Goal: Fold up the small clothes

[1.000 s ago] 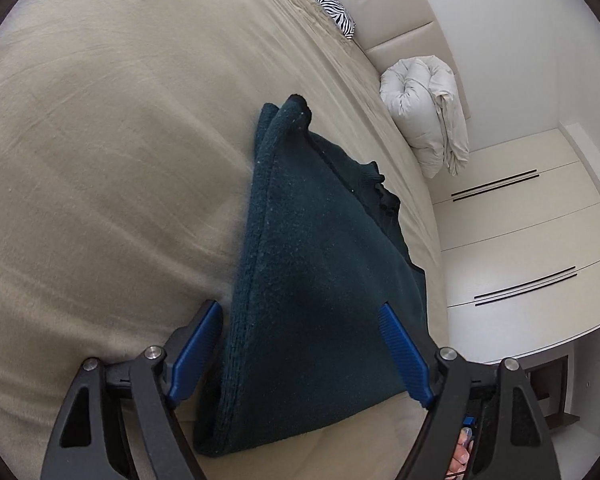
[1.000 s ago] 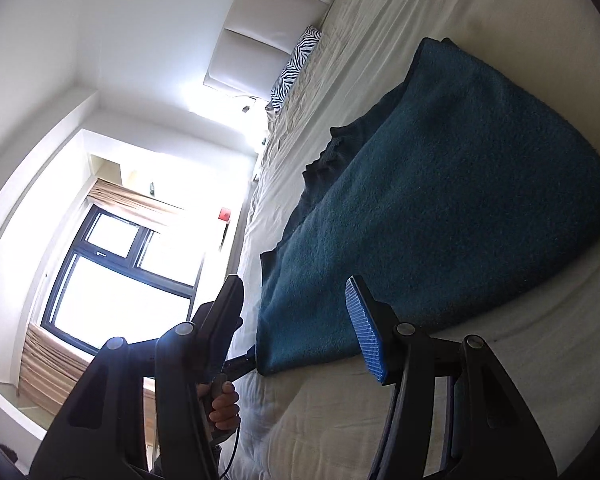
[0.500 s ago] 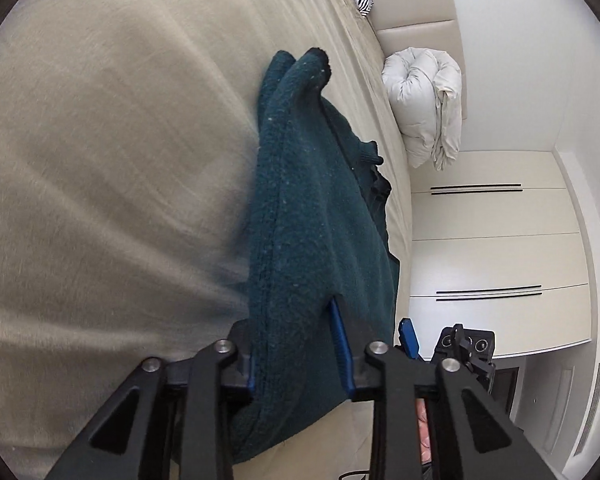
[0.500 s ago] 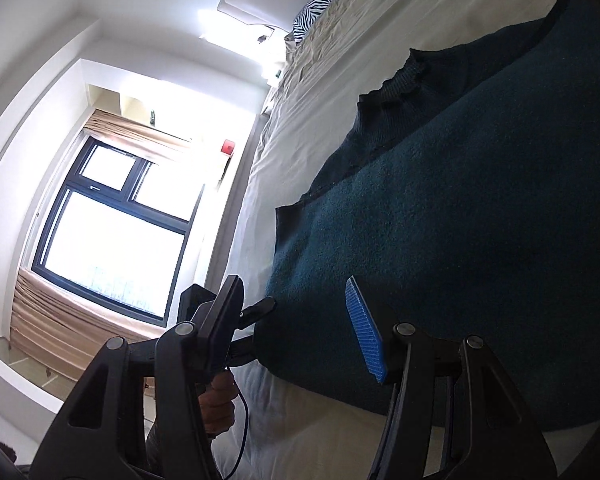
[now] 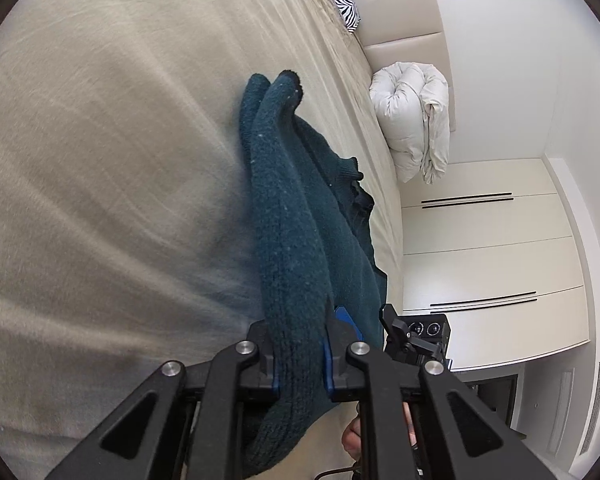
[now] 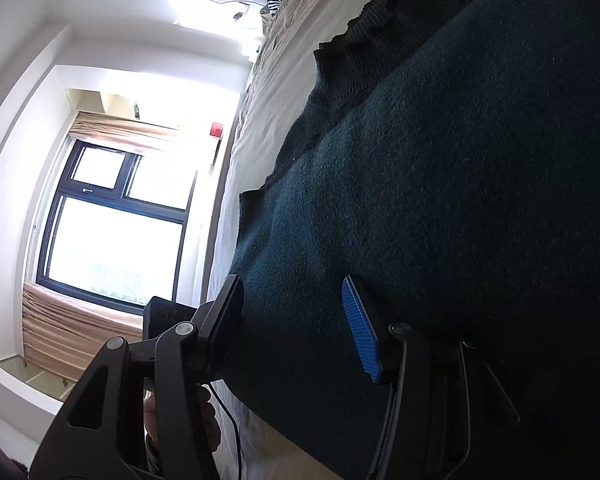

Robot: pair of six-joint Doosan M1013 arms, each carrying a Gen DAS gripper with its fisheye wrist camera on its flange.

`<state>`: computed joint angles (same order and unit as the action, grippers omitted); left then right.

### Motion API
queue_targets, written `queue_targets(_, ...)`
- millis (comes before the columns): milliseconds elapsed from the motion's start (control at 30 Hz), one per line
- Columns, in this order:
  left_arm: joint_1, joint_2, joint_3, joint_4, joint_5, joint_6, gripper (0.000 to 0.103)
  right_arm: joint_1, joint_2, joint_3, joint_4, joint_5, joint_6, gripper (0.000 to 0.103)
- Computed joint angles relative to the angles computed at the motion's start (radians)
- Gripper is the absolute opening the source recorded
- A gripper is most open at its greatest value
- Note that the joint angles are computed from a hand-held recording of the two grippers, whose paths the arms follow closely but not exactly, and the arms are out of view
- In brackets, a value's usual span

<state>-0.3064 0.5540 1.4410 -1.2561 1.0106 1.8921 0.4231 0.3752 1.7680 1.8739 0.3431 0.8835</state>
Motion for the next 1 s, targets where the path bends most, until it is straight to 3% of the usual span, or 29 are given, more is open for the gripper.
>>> queue_targets(100,-0.017,-0.013,-0.022,0.031,-0.021,-0.003,0.015,-0.007,-0.014,0.023,0.089,0.016,-0.070,0.053)
queue_targets(233,-0.052,-0.026,-0.067,0.093,-0.037,0.000,0.015,-0.020,-0.056,0.084,0.308,0.020,-0.261,0.062)
queue_targets(433,-0.130,-0.018,-0.153,0.190,-0.035,0.006,0.015,-0.064,-0.120,0.178,0.545,0.074,-0.459,0.071)
queue_targets(633,-0.222,0.031,-0.234,0.272,-0.035,-0.030,0.015,-0.116,-0.158,0.254,0.650,0.153,-0.537,0.072)
queue_targets(800,-0.287,0.081,-0.274,0.348,-0.044,-0.071,0.017,-0.141,-0.161,0.266,0.628,0.177,-0.482,0.073)
queue_targets(900,-0.307,0.099,-0.277,0.393,-0.040,-0.095,0.023,-0.158,-0.150,0.264,0.597,0.208,-0.441,0.073)
queue_targets(967,-0.307,0.086,-0.254,0.369,-0.057,-0.048,0.034,-0.166,-0.156,0.275,0.578,0.219,-0.413,0.073)
queue_targets(1000,-0.303,0.081,-0.249,0.350,-0.051,-0.021,0.046,-0.170,-0.154,0.277,0.578,0.226,-0.411,0.073)
